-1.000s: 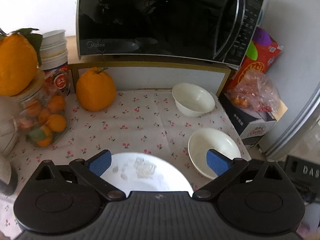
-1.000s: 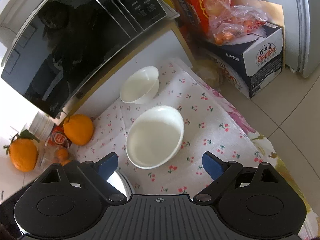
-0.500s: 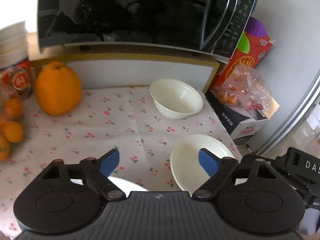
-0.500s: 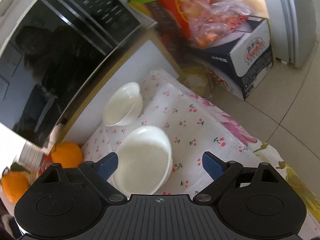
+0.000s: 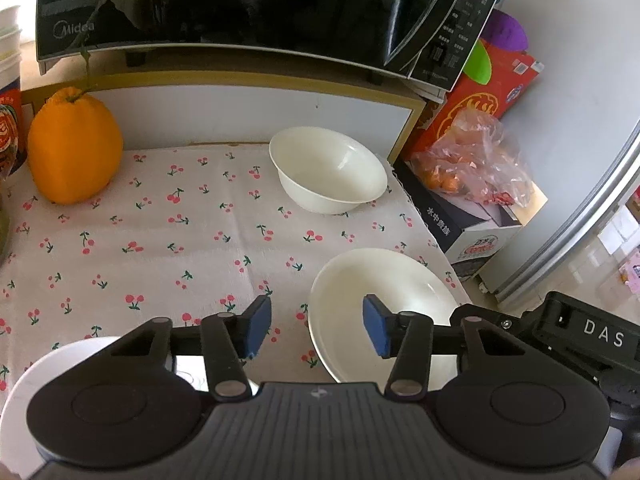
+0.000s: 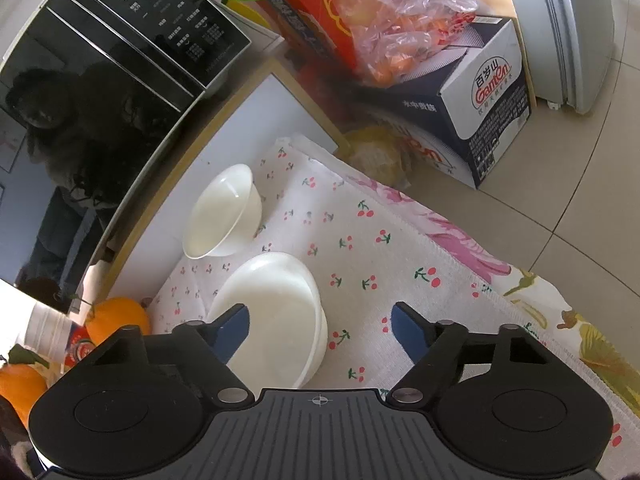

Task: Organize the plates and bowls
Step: 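Move both tools to the cream bowl and close on its rim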

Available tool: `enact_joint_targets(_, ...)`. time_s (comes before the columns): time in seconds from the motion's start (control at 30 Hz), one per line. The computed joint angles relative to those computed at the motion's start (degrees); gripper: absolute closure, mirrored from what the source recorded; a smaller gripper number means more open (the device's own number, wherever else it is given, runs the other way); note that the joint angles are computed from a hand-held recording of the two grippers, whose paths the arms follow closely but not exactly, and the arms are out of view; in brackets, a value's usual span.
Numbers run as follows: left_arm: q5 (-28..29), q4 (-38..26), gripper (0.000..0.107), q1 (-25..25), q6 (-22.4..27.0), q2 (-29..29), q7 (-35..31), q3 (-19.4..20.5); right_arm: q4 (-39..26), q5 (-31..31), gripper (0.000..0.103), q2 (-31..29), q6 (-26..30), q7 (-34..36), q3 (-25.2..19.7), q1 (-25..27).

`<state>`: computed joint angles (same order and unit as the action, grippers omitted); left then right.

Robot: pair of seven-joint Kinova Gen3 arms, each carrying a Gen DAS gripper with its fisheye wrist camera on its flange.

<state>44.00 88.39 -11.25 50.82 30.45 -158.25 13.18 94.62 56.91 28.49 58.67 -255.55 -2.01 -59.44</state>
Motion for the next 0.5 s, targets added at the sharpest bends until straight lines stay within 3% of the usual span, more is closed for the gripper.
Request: enact_joint_targets(0.5,-0.44,-0.28,0.092,0.23,0.77,1.12,-0.29,0.18,-0.12,0.38,0.073,0.62,-2.2,0.46,0.34,0.24)
